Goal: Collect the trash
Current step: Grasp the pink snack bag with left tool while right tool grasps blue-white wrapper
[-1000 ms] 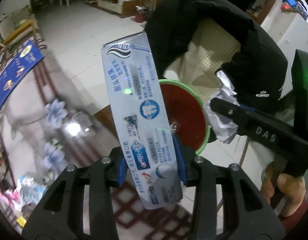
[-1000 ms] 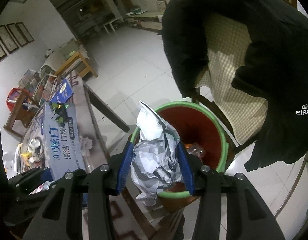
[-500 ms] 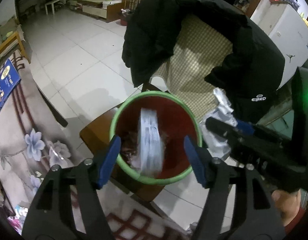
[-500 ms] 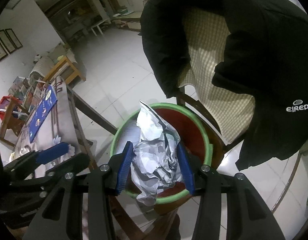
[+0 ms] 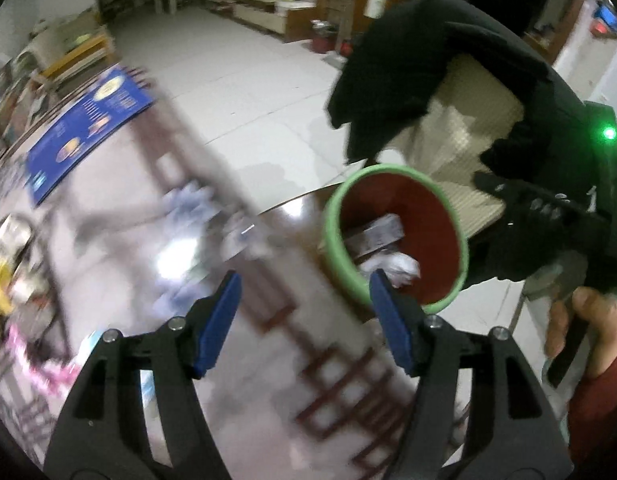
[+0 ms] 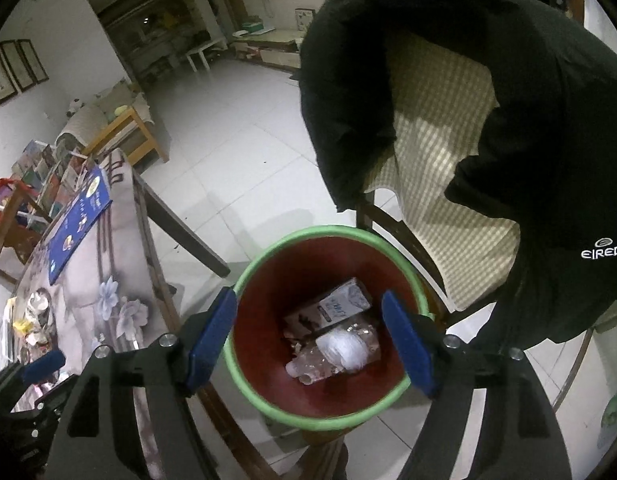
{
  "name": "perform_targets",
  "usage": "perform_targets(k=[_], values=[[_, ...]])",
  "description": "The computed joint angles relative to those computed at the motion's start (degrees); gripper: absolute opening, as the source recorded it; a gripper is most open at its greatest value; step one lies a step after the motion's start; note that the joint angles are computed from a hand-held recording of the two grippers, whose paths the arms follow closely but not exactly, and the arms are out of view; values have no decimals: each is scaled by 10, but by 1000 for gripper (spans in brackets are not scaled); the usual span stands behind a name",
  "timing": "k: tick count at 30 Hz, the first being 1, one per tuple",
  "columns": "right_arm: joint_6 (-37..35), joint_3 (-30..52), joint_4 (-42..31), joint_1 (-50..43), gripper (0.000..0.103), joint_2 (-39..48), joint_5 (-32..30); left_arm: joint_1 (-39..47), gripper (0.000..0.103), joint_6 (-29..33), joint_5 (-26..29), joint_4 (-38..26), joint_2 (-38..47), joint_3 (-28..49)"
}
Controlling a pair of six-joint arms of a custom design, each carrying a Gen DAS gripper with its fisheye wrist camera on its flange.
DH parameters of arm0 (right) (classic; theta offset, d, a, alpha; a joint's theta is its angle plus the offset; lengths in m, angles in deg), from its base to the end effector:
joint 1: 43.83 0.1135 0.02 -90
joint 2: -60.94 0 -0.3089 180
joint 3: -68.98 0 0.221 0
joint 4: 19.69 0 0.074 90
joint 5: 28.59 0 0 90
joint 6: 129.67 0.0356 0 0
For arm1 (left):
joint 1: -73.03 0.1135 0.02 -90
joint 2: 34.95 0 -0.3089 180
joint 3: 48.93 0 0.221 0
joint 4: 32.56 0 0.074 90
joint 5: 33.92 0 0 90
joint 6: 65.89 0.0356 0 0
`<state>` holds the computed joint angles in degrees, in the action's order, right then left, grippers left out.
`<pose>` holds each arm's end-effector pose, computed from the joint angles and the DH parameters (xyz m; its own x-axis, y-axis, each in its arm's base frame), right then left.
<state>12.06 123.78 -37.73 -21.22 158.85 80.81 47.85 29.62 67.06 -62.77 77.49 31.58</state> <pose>0.2591 0.0951 0.1742 -0.6693 0.5234 -0.5273 0.5018 0.8418 0.1986 0.3377 -0.1663 0.1858 -0.7485 0.4561 -0.4813 0.5727 0.8105 -0.1227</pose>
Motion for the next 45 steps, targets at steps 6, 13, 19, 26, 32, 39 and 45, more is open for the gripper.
perform_targets(k=[6, 13, 19, 26, 32, 39, 45], values=[[37, 41, -41, 69, 74, 12, 12, 119, 64, 11, -2, -2, -50, -81], [68, 148, -100, 180, 75, 69, 25, 298, 64, 9, 16, -11, -25, -79], [72, 294, -159, 259, 76, 158, 15, 395, 64, -22, 59, -54, 52, -8], [48, 440, -221, 294, 85, 239, 4, 408, 52, -22, 126, -115, 131, 77], [8, 573, -302, 298, 85, 311, -15, 422, 14, 18, 180, -143, 140, 84], [-76, 713, -376, 277, 85, 406, -75, 458, 13, 64, 180, -118, 85, 57], [-128, 831, -423, 254, 85, 487, -108, 483, 13, 61, 169, -102, 52, 47]])
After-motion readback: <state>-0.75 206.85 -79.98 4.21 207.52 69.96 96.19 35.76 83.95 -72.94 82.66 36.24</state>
